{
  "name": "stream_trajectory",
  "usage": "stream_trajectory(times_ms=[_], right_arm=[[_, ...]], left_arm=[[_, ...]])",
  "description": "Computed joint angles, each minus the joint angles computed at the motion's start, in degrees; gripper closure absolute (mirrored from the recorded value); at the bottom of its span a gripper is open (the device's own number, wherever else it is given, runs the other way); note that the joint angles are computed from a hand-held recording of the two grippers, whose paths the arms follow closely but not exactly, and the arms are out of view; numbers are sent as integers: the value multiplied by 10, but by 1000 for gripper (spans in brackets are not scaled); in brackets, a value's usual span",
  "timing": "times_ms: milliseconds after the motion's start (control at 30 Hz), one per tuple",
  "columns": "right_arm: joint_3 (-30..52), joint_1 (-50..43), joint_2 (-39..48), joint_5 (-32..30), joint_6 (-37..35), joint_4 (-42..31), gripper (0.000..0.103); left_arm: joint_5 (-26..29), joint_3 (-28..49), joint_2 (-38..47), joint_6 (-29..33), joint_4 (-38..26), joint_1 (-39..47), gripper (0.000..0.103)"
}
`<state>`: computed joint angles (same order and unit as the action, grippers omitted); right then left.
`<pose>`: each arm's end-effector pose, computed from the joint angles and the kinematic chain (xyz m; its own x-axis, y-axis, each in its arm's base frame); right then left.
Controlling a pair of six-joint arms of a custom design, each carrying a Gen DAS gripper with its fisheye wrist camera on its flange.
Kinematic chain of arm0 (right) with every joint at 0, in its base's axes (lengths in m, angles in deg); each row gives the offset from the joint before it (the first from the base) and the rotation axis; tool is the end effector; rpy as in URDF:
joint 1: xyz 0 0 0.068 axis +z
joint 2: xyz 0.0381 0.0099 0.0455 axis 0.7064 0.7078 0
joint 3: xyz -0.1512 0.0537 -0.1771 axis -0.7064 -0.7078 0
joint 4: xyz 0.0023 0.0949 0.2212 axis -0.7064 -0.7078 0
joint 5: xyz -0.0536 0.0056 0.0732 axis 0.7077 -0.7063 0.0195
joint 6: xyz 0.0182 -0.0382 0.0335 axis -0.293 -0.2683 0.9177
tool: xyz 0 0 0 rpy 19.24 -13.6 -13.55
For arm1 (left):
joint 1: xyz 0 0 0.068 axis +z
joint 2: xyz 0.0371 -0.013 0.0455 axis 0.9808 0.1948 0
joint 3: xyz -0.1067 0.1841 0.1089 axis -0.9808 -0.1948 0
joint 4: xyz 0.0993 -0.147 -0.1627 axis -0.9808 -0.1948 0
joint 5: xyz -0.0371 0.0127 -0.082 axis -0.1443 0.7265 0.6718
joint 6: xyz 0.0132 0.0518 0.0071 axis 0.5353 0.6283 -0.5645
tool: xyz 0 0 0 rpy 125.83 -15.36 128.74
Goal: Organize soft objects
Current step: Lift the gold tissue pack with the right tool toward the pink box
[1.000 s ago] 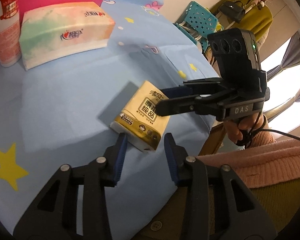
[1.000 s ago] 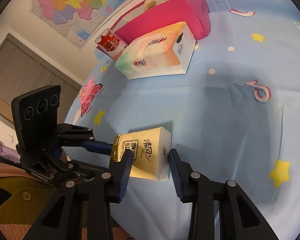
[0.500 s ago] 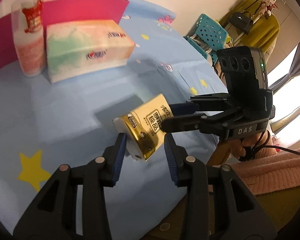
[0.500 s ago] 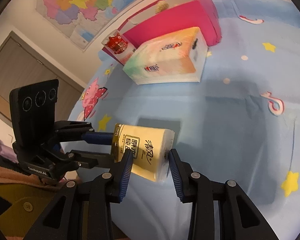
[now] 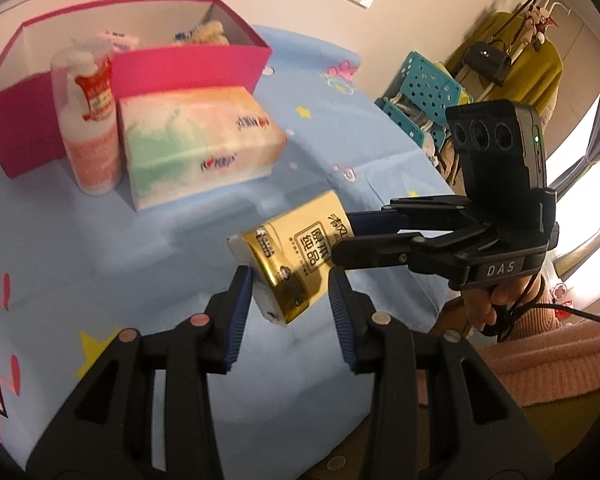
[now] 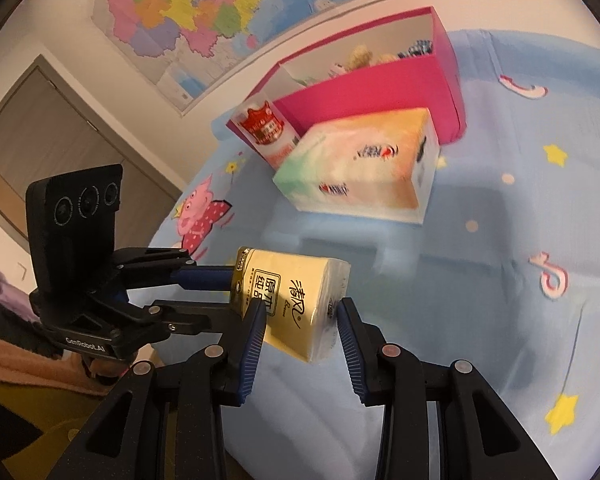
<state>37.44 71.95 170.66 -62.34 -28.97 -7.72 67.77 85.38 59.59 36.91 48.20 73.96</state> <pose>0.3514 0.2043 0.1302 -0.7348 -0.3059 -0.6054 -0.6588 0.5344 0.5296 0.2832 -0.0404 0.1772 -0.8405 0.0885 -0.5345 0.3330 0.8626 -0.3808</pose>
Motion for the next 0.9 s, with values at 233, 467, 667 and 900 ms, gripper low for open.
stream_trajectory(times_ms=[233,467,667,900], right_arm=[[8,4,-13,1,0,7,65],[26,9,-20,8,-3,2,65],[41,10,-23,8,-2,4,65],[61,11,-25,11,-3,6,64]], left_arm=[[-7,17,0,-6,-1,9,62],[-11,31,-2,-7,0,18,62],[-12,49,1,-4,0,29,62],[-18,81,14,-1,-2,37,62]])
